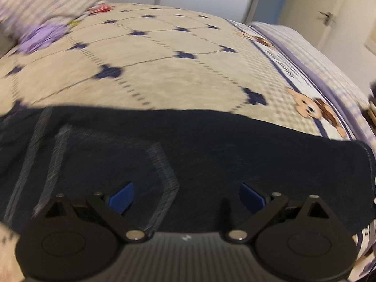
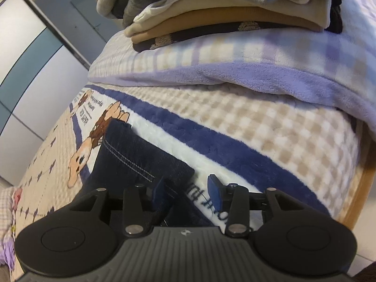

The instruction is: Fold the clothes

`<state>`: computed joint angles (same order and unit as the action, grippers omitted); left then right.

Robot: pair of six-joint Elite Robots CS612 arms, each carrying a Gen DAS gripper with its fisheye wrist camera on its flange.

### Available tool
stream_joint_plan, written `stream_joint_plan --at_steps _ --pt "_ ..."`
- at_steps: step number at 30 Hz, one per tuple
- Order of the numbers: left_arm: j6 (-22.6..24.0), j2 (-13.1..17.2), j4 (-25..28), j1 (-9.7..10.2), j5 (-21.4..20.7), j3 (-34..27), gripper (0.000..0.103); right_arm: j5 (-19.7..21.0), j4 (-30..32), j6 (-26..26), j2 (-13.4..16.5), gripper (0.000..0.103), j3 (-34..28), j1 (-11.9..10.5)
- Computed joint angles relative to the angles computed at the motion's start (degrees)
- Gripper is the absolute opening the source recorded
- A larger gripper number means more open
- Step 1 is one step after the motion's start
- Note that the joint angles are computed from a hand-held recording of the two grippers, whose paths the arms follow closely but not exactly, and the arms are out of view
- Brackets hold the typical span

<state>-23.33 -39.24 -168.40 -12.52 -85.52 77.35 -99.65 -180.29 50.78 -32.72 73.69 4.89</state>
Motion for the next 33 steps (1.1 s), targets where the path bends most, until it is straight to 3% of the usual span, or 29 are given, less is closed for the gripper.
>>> stream_joint_plan --at_steps 7,11,16,19,22,24,27,30,33 --pt "-6.05 -3.22 -6.70 2.03 3.66 7.61 0.097 -4.96 2.60 1.14 1.32 0.047 -2.96 1.09" --pt "-8.76 -4.70 -8.66 3.96 0.92 10.08 0.091 -7.02 4.52 0.55 2.21 0.048 -5.00 1.63" --pt "-14.36 -6.77 -10.16 5.69 2.60 12.74 0.091 -9.20 7.14 -1.45 3.23 0.048 -7.51 1.95" --pt "-18.32 -6.91 -9.11 6.96 0.35 13.02 0.090 -9.96 7.67 -1.01 3.53 0.048 -8.15 1.98" --pt "-20.99 -6.14 -9.02 7.85 -3.71 12.65 0.077 -11.06 7.61 -1.38 3.73 0.048 -8.44 2.25" --pt "-22.16 -5.32 -9.32 8.29 -6.97 12.05 0.056 -11.52 7.08 -1.48 3.79 0.048 -8.35 2.38" --pt "-23.90 -4.40 -10.24 8.46 -9.55 11.45 0.045 -11.96 5.13 -0.44 3.79 0.047 -7.72 2.42" --pt "-23.37 -4.49 -11.66 7.87 -7.86 11.84 0.043 -13.10 1.92 0.62 3.68 0.040 -6.68 2.59" --pt "-23.71 -4.45 -12.76 7.56 -6.72 12.23 0.043 -12.44 -0.54 0.63 3.21 0.039 -5.45 2.52"
